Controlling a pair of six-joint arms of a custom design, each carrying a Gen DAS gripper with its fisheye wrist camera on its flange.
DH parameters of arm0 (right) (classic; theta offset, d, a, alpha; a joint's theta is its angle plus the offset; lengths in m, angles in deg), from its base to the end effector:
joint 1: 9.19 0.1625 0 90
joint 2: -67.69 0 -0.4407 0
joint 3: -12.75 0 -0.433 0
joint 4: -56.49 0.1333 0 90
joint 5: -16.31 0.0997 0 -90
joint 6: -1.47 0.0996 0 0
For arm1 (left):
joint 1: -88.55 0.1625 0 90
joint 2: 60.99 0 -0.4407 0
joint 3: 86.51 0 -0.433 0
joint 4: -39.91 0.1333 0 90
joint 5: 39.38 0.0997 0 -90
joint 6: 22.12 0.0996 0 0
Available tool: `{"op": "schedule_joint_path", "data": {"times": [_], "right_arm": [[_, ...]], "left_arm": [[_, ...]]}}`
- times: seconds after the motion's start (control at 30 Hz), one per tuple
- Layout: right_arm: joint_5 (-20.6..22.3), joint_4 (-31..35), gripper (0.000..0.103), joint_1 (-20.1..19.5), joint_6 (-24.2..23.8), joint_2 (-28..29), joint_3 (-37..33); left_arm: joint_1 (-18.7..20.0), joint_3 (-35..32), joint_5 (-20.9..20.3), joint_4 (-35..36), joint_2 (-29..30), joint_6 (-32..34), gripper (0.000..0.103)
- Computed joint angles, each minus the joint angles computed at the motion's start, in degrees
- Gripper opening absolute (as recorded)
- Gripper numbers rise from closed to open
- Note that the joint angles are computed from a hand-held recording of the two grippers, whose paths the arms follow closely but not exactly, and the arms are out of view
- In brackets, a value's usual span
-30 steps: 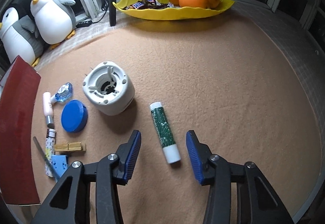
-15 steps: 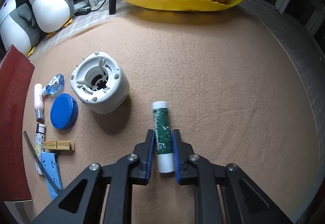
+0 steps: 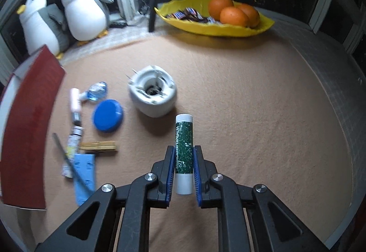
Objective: Organize rigid objects
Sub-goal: 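Carry the green glue stick into the box and release it with the right tool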
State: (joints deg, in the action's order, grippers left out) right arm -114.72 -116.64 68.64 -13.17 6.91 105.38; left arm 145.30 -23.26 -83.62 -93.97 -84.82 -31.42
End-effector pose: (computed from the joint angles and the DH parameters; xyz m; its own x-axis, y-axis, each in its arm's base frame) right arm -0.0820 -0.7024 0.3494 -0.6423 0.4837 0.5945 -0.0315 0.7583 -0.6511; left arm -0.2907 -0.8167 0.0041 -0.6943 0.1968 -0.6923 0.4402 0.8771 -0.1922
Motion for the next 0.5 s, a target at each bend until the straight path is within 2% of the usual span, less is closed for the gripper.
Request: {"op": "schedule_joint_path", "data": {"times": [0.33, 0.5], "right_arm": [[5.4, -1.3, 0.014, 5.5, -5.8, -0.6, 0.3], [8.3, 0.8, 0.014, 8.1, -8.4, 1.0, -1.6]], "left_arm": [[0.0, 0.9, 0.2, -1.8, -0.2, -1.5, 0.01], [-0.1, 1.7, 0.7, -3.1, -0.4, -2.4, 0.01]]}}
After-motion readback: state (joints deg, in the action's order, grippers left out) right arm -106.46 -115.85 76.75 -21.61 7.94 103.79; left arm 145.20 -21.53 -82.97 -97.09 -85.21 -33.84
